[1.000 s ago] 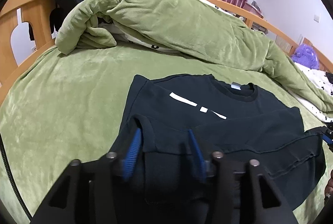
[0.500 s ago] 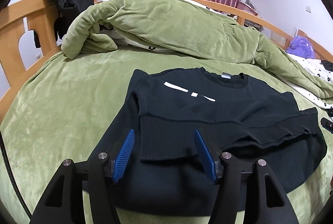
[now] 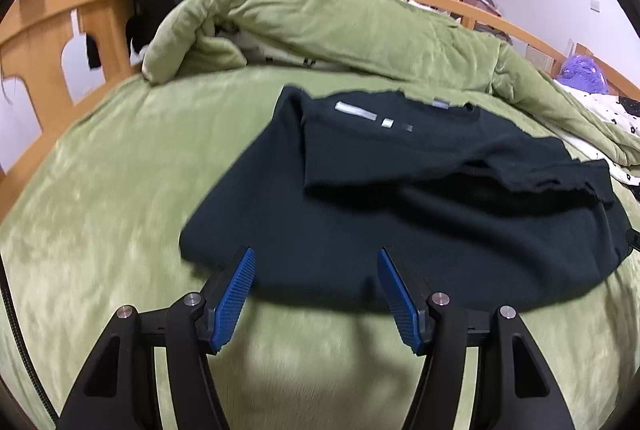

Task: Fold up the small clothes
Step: 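Open both tools to lay the hem down near the collar, then move both tools to the new folded edge and close on it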

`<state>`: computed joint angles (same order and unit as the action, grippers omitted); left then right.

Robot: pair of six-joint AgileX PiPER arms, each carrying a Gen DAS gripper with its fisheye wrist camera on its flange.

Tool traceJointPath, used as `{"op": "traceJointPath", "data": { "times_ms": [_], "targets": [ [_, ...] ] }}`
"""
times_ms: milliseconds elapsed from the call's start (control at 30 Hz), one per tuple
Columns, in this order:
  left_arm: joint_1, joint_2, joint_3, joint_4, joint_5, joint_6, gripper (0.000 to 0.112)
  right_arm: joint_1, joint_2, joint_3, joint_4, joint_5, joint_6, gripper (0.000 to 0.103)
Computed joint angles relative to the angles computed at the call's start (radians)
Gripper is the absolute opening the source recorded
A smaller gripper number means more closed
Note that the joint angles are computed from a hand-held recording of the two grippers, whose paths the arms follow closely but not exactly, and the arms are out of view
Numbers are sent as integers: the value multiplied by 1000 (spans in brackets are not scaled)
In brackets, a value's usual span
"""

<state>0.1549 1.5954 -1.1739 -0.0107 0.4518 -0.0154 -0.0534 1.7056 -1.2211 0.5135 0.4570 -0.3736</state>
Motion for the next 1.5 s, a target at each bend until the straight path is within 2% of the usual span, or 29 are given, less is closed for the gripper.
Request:
{"op": "traceJointPath", "data": {
  "times_ms": [200,400,467,633,767,900,1000,1167,1200,1233,1267,1333,1367,1400,1500],
  "targets": [
    [70,-34,78,-178,3,155,62,0,-44,76,-33,-4,9,48],
    [121,-20,71,-350,34,303,62,-9,-52,101,-57,-4,33,48],
    [137,0,59,-418,50,356,62,-28,-55,115,-31,3,17,48],
    [175,64,8,-591,126,460,61,-94,-19,110,171,46,-139,48],
    [166,105,-30,-593,126,436,62,-113,29,60,226,83,-147,48],
    [159,158,-84,-580,140,398,62,-96,72,18,196,73,-87,54],
    [149,201,-128,-569,144,369,62,-85,127,-40,159,92,-11,54],
    [120,247,-184,-487,138,288,61,-68,207,-122,150,100,56,56],
    [109,247,-186,-454,128,264,57,-62,223,-141,138,98,76,56],
    [93,239,-177,-413,107,238,52,-57,229,-146,130,89,86,53],
    [73,226,-159,-349,77,203,40,-48,233,-150,111,74,108,51],
    [60,203,-127,-325,40,209,24,-27,232,-146,52,40,151,28],
    [61,195,-118,-335,32,222,16,-26,229,-140,69,40,119,21],
    [61,181,-101,-343,17,234,13,-29,227,-134,100,41,85,13],
    [60,135,-56,-351,-7,262,10,-36,202,-110,123,37,80,10]
  ]
}}
